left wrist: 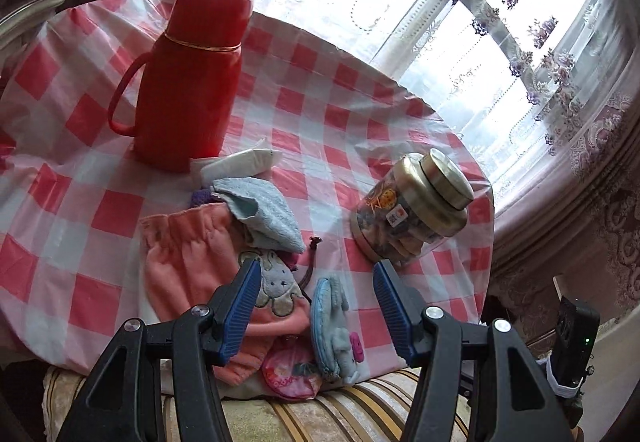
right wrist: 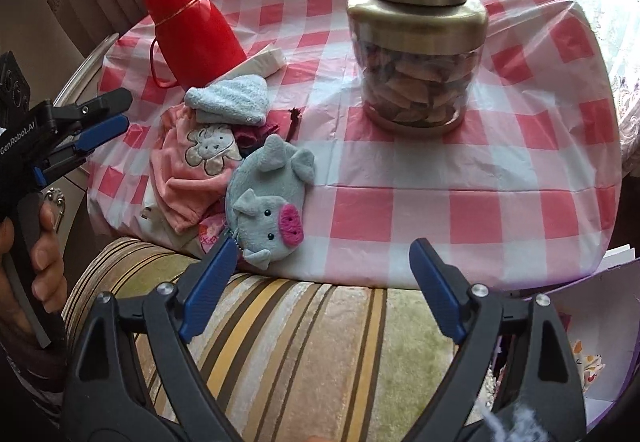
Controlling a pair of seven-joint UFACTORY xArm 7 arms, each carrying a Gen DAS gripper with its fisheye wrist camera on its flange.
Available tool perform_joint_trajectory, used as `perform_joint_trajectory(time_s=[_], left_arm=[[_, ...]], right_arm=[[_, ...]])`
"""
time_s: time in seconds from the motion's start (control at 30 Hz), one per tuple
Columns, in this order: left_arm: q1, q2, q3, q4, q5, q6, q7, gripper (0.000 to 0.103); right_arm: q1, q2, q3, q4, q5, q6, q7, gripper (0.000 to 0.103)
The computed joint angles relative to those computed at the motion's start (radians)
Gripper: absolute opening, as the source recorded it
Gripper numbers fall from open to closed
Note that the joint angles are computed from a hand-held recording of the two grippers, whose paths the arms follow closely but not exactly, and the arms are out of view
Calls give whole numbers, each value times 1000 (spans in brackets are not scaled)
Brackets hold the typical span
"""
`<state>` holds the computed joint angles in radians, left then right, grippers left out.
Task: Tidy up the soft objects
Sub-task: 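Move both open tools back to the pile on the table, then grasp the light blue pig plush with the right tool while the left tool grasps the blue towel sock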
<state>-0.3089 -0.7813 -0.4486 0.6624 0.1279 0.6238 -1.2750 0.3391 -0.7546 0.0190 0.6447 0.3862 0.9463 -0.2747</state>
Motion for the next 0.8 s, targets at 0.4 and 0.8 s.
perform_joint_trajectory(time_s=[0.4, 0.8], left_arm=[[-8, -48, 21, -80, -11, -45, 6, 59], [-12, -62, 37, -139, -27, -92, 21, 59]], right_arm=[[68, 283, 75, 121, 63, -6, 27, 90], [67, 419, 121, 170, 21, -38, 83, 89]])
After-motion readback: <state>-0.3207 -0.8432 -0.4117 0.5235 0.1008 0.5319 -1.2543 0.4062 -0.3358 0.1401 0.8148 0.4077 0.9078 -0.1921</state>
